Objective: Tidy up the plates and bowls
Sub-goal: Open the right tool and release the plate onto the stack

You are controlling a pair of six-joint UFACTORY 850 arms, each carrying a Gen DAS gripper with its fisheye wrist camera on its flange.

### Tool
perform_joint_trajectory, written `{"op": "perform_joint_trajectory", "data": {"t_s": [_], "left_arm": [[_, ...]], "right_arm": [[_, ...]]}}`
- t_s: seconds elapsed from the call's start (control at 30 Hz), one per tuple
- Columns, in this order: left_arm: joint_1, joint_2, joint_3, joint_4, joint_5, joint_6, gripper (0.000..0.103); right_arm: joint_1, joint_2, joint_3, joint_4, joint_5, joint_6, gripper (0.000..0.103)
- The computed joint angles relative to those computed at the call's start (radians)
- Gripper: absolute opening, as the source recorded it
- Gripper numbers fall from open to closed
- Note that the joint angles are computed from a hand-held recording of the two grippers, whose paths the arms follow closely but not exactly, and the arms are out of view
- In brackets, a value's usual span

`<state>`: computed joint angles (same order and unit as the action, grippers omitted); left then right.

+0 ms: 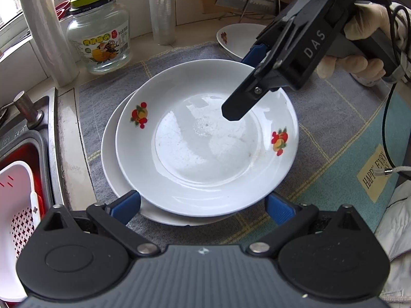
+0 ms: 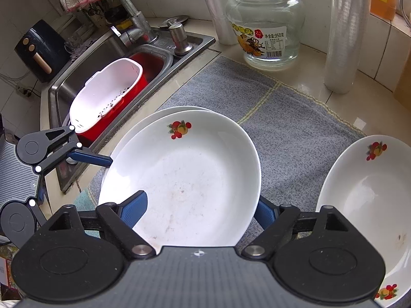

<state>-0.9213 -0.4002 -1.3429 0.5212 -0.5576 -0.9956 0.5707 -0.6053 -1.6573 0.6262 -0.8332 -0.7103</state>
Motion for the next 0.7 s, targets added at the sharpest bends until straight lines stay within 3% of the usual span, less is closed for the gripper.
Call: {"op": "perform_joint_trajectory", "data": {"t_s": [0.3, 0.47, 0.7], "left_arm": [[-0.015, 0.012, 0.015, 0.069, -0.035, -0.102, 0.102], [-0.028, 0.025, 0.034, 0.122, -0.036, -0.176, 0.102], [-0.096, 0.025, 0.033, 0.410, -0.137, -0.465, 0.102]], "right_arm": [[0.008, 0.010, 0.014, 0.005, 0.002, -0.003, 0.103], [0.012, 0.023, 0.031, -0.008, 0.022, 0.008, 0.103], [0.029, 0.109, 0.141, -0.064, 0.168, -0.004, 0.103]]}}
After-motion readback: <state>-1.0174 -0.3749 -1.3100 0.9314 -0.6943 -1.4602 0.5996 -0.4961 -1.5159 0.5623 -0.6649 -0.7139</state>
